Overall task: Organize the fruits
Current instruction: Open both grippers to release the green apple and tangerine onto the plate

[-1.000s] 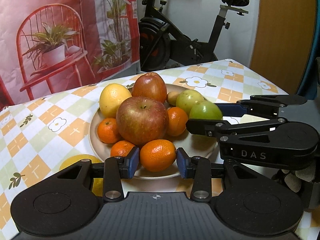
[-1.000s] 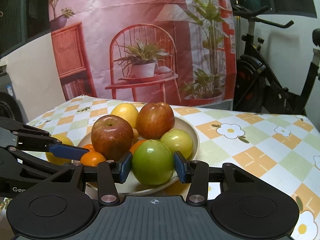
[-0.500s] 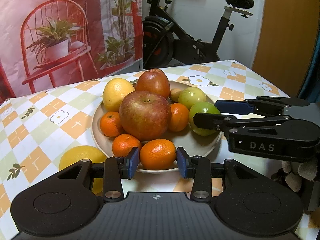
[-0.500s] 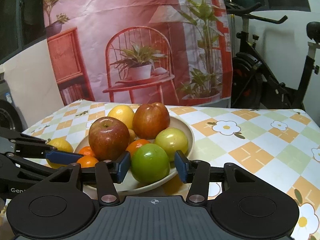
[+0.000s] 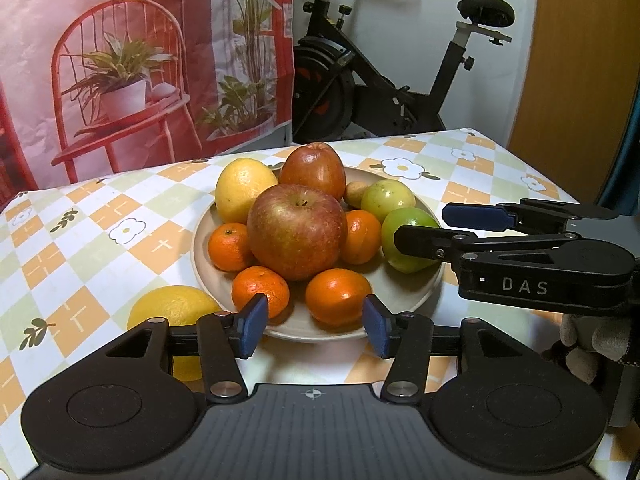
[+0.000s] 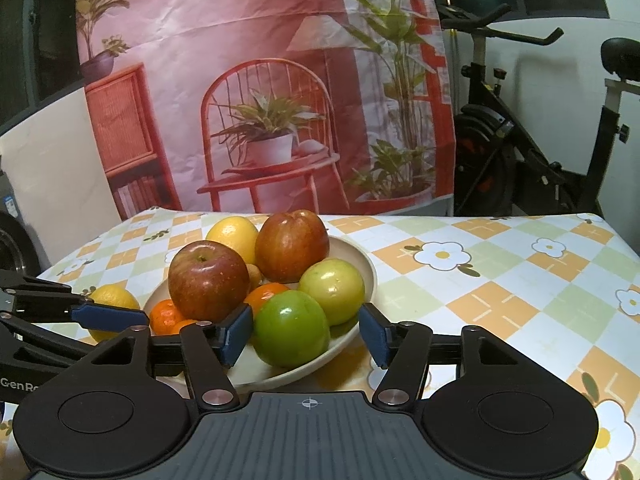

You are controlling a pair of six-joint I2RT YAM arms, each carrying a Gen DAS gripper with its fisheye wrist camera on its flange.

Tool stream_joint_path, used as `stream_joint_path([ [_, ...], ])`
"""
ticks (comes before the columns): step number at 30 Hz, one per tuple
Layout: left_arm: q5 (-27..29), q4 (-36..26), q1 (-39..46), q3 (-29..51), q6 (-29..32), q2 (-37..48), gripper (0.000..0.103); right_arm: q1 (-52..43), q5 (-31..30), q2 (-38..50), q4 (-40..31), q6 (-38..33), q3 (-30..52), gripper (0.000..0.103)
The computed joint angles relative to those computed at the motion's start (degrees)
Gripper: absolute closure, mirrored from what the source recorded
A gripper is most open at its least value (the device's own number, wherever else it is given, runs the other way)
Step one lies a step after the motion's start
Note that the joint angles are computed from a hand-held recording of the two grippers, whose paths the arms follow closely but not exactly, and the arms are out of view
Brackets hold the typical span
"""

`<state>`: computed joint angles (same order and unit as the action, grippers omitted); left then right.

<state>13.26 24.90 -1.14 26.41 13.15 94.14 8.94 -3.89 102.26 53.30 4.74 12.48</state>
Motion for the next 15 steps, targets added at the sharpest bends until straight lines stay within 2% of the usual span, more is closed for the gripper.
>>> stream_joint_path([
  [4,-0.1,-0.3,0.4,-0.1,-0.5,-0.4,0.043,-0.2,0.0,0.1,0.4,0.4,-0.2,0.045],
  [15,1.4,-2.6,2.9,-0.3,-1.0,-2.2,0.042,-0.7,-0.3,-0.1,0.4,0.6,-0.3,0.041],
])
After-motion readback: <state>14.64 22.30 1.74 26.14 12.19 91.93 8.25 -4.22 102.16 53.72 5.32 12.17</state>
